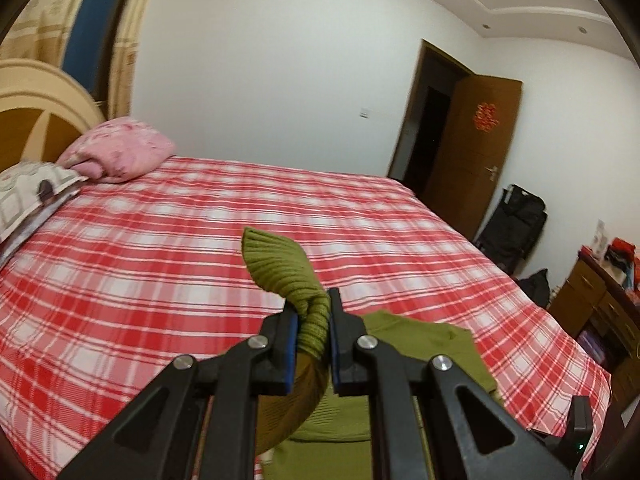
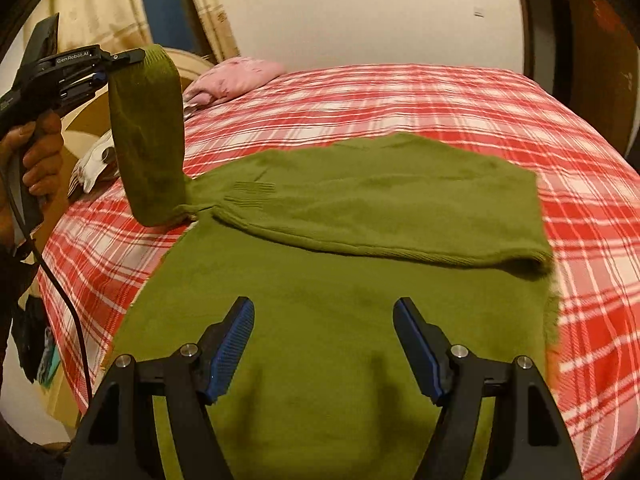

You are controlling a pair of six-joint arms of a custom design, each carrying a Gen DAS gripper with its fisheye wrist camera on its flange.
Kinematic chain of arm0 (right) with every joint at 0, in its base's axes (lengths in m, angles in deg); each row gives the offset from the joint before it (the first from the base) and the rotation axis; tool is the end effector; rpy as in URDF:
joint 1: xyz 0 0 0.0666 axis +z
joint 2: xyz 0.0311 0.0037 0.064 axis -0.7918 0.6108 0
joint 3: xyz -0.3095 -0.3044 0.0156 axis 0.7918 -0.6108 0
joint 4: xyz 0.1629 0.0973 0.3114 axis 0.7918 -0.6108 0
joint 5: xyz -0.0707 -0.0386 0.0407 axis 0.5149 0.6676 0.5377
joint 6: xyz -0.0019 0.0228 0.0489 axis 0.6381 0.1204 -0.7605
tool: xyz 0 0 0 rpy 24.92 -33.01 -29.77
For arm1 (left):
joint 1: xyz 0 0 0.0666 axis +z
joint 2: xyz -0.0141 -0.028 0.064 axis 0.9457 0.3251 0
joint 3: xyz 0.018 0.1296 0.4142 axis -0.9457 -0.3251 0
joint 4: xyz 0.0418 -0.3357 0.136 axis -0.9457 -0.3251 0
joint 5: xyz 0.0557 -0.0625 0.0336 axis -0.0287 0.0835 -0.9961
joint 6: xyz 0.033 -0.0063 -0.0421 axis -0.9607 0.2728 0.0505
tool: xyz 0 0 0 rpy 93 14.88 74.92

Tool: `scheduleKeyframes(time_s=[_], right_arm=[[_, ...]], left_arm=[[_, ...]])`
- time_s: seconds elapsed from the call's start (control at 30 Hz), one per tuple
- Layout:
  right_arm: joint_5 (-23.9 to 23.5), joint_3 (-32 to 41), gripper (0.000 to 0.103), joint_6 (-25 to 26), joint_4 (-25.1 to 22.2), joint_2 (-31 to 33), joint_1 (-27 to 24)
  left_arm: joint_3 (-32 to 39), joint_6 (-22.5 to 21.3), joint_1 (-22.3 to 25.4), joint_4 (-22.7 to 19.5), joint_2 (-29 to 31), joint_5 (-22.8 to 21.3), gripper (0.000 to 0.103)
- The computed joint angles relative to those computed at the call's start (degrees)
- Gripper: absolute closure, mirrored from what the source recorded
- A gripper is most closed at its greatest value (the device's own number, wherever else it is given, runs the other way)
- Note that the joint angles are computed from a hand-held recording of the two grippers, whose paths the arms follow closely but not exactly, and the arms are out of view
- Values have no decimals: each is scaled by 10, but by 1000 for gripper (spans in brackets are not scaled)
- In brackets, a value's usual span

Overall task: Fold small clothes
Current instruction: 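Lift the sleeve and lay it back across the body, opening the left tool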

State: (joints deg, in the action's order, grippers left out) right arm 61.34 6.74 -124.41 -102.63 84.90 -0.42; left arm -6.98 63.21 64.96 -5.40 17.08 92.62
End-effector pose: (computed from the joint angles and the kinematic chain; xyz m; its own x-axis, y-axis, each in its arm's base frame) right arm 0.2597 0.2973 0.3638 -0.6612 0.2639 -0.7023 0.1992 0.9642 0.1748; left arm 0.4688 -0.0721 0.4920 -0.4800 0.1583 -0.8629 0.6537 0.7205 -0.2314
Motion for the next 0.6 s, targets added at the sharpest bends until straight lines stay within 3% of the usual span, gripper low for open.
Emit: scheduleKeyframes(time_s=[0.33,0.6], right_arm=[[15,-67,30,-65,1,-50,6],[38,-94,30,-118,-12,-83,5]], left_arm=[[-13,0,-92,-6,-6,-42,90],[-41,10,-173,19,-4,-89,90]])
